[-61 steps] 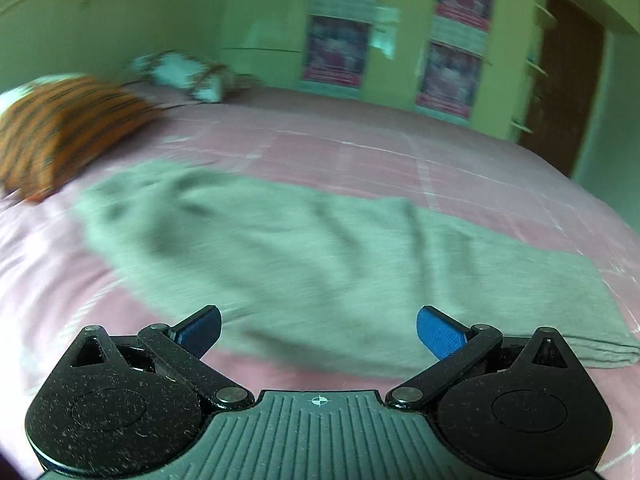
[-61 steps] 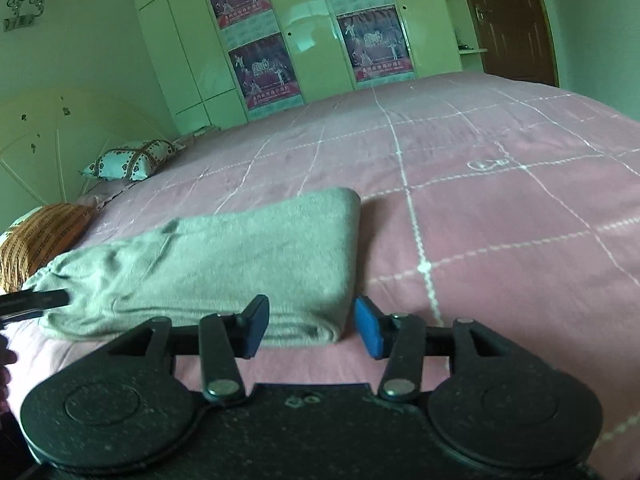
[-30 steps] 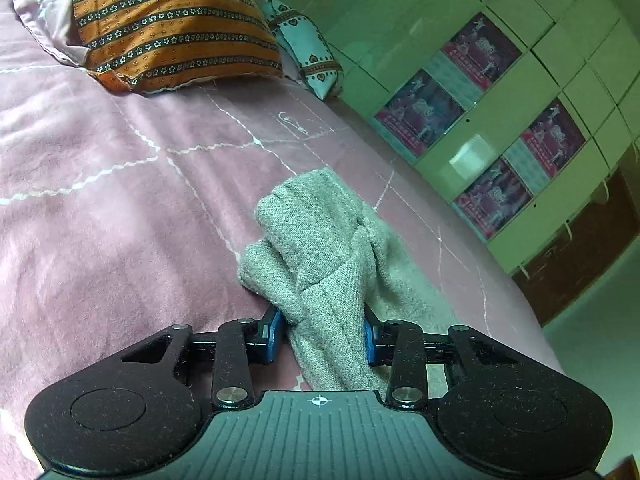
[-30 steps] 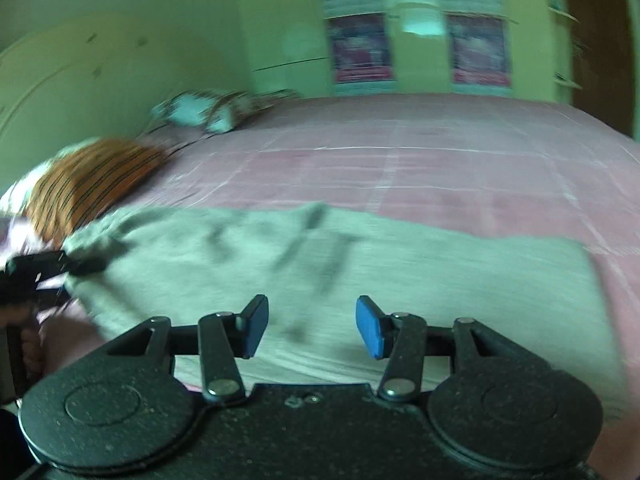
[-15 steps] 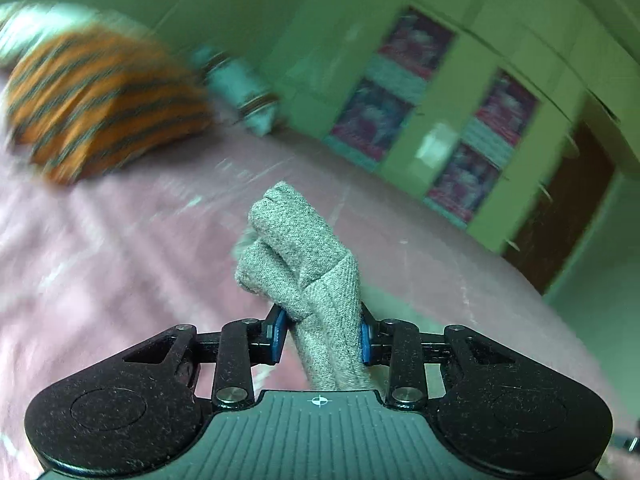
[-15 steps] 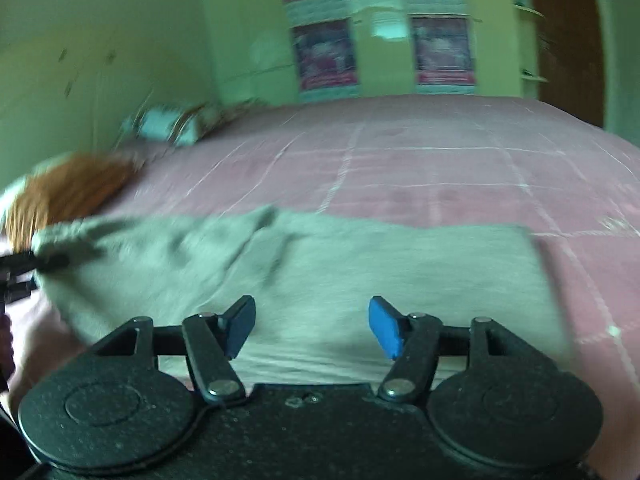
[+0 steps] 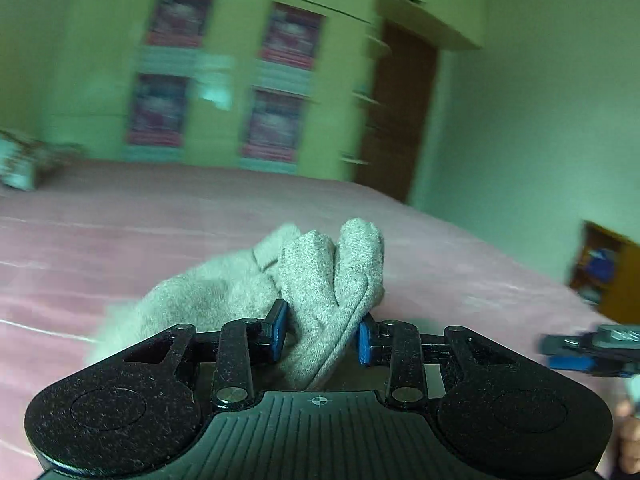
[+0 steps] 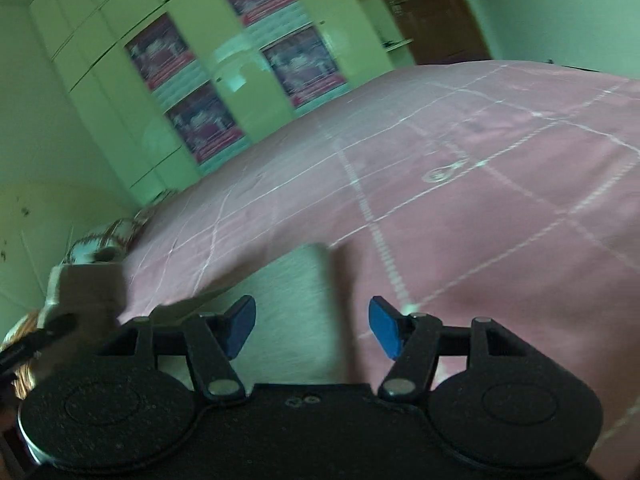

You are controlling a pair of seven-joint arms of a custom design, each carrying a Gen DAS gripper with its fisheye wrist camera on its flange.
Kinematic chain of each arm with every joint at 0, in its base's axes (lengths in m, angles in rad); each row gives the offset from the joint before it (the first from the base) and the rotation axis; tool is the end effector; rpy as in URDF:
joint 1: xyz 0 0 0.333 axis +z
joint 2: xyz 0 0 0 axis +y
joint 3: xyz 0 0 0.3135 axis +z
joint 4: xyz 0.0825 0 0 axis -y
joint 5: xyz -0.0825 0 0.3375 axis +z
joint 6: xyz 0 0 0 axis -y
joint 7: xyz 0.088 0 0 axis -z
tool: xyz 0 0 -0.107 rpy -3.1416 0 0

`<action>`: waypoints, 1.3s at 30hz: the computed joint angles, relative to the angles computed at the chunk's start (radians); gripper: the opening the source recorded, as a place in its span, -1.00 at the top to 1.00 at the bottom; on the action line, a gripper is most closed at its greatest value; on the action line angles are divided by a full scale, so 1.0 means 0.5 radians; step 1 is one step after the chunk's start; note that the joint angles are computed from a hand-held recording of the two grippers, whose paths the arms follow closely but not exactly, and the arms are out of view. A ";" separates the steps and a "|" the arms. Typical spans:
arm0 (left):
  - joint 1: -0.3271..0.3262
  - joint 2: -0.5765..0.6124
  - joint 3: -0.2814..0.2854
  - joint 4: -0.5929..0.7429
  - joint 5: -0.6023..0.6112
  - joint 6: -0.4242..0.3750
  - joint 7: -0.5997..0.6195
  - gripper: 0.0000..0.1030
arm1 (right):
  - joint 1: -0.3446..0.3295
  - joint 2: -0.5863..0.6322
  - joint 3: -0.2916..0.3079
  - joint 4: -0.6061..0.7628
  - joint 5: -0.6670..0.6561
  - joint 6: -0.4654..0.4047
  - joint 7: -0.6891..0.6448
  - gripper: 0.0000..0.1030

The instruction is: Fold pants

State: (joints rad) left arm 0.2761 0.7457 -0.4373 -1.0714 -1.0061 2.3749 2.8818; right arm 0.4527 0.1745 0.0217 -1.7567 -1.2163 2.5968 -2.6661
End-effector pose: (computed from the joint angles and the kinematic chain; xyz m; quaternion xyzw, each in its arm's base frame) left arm 0.7469 -0.0009 0.4980 -0.3440 0.7345 -0.5685 0.1380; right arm 0.5358 0.2949 0.5438 -0.3640 0.7768 -0.2667 0.4393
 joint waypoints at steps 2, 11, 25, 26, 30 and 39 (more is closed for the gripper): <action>-0.041 -0.156 0.020 -0.287 0.031 0.008 -0.019 0.23 | -0.020 -0.049 -0.013 -0.074 -0.024 0.017 0.075 -0.08; 0.065 -0.549 0.158 -0.843 -0.278 -0.054 0.323 -0.81 | -0.163 -0.049 -0.011 -0.129 -0.442 0.463 0.660 -0.11; 0.140 -0.562 0.428 -0.893 -0.453 0.067 0.242 -0.81 | -0.059 0.329 -0.145 0.228 -0.012 0.978 0.550 -0.20; 0.131 -0.551 0.437 -0.896 -0.424 0.114 0.209 -0.81 | -0.031 0.354 -0.175 0.257 0.000 0.978 0.569 -0.20; 0.102 -0.484 0.437 -0.849 -0.251 0.271 0.070 -0.80 | 0.042 0.443 -0.238 0.346 0.145 0.981 0.546 -0.21; 0.056 -0.278 0.362 -0.632 0.166 0.492 -0.258 -0.61 | 0.171 0.500 -0.301 0.417 0.510 0.867 0.228 -0.21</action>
State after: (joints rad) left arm 0.3041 0.6065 -0.2563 -1.3875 -0.9229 2.6210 2.7527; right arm 0.5382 0.4246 -0.1289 -1.5480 -0.9612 3.0301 -2.5519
